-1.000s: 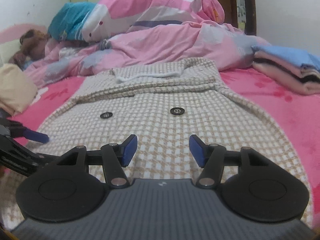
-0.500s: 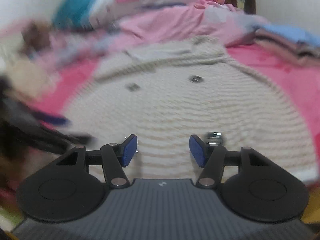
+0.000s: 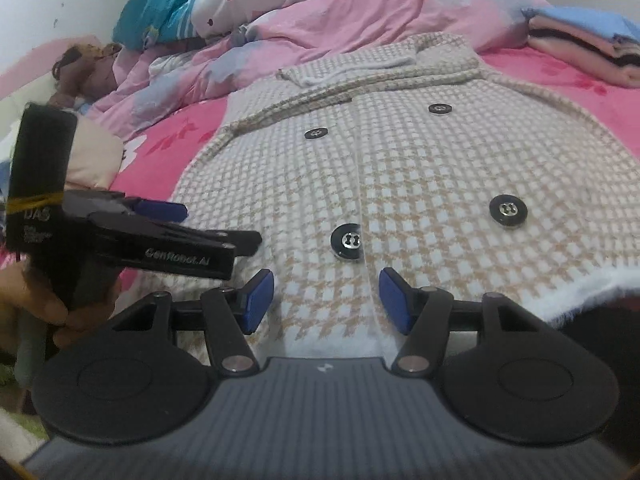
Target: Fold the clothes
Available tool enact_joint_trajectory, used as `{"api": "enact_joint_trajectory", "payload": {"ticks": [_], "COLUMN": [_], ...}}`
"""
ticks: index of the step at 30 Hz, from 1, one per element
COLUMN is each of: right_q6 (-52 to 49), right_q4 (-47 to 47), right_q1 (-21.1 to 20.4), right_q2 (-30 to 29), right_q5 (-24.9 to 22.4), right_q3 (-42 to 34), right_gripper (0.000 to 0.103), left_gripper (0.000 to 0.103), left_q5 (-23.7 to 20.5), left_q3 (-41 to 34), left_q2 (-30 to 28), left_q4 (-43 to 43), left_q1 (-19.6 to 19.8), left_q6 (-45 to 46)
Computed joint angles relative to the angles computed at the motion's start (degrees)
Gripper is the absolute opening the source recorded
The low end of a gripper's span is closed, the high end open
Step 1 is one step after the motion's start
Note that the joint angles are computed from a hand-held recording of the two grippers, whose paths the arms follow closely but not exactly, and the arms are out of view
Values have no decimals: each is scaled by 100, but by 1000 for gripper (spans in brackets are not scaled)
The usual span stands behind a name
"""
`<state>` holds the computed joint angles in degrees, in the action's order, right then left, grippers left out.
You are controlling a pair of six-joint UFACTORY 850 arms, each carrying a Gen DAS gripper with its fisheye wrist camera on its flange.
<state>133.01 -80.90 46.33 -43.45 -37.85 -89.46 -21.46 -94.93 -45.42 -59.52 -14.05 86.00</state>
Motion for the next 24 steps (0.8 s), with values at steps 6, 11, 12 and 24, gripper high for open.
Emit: {"api": "enact_joint_trajectory", "payload": {"ticks": [6,11,12,24], "right_q6": [-1340,-2038,-1988,-1037], "right_q4": [529,700,653,9], "right_q1": [154,227,224,192], "right_q2": [-345,-554,-542,-353], "right_q5": [-543,-900,-888,-647], "right_q3": [-442,-728,-699,-281], "right_gripper": [58,59,59,61], "left_gripper": [102,103,103,95], "left_q5": [243,428,454,-876], "left_q3": [143,236,244,569], "left_q2": [79,130,132,417], "left_q4": [-171,-279,-312,-760], "left_q1": [-57,-103,-110,453], "left_q6": [225,371,411,813]}}
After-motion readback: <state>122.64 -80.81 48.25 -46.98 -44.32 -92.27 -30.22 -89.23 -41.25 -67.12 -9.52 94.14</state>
